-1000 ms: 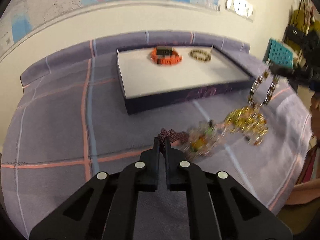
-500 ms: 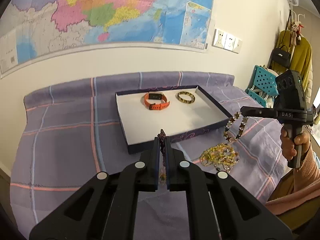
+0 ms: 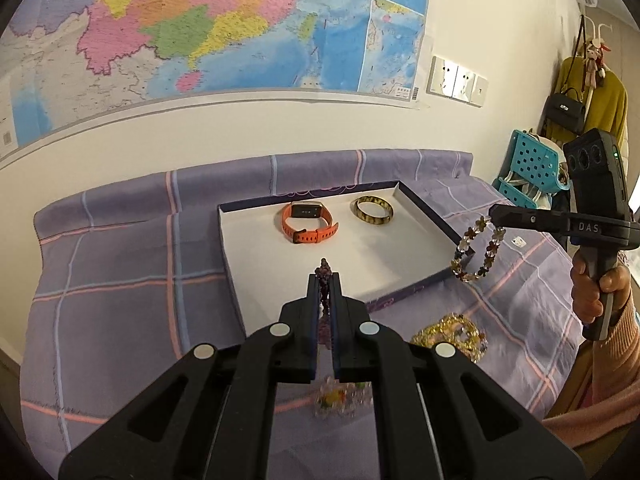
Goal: Organize jewelry
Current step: 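Lower both bracelets into the white box and open both grippers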
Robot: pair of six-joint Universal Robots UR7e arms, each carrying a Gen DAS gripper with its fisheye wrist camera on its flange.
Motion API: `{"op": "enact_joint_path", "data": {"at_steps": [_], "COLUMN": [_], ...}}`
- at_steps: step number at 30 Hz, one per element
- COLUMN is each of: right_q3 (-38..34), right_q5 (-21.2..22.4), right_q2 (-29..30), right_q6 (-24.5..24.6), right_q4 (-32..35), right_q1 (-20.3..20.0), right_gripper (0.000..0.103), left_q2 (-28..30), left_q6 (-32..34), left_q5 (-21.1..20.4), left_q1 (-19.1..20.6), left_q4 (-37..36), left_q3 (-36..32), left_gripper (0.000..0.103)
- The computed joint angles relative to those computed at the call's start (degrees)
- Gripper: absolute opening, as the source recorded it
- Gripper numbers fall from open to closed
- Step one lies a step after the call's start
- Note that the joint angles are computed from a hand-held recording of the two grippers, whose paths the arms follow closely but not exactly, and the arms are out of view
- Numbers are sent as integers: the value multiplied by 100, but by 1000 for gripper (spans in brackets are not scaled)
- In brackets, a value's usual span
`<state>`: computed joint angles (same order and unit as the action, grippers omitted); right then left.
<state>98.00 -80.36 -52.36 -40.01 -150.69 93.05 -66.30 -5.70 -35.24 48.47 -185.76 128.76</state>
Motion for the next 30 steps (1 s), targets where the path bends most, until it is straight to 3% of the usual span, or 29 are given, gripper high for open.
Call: {"op": "enact_joint_path", "data": {"at_steps": [13, 17, 20, 25, 30], "right_q3": [-1084, -1499, -1723, -1966, -1952], "right_q5": [-406, -283, -460, -855, -1230], "right_q2": [812, 1118, 1326, 1564, 1609], "right_q6": [334, 514, 581, 678, 500], "right_q4": [194, 520, 547, 522, 328], "right_q1": [134, 126, 145, 110, 115], "right_gripper": [8, 8, 8, 8, 8], "left_q2": [495, 642, 803, 1001, 1046], "left_q6": [247, 245, 151, -415, -646], "left_q5": [-389, -806, -1052, -922, -893], "left_q1": [573, 824, 1078, 1421, 1564], "left_q4": [224, 308, 379, 1163, 1479], "left_q3": [-882, -1230, -1513, -1864, -1976], "left_gripper": [5, 5, 5, 5, 5]}}
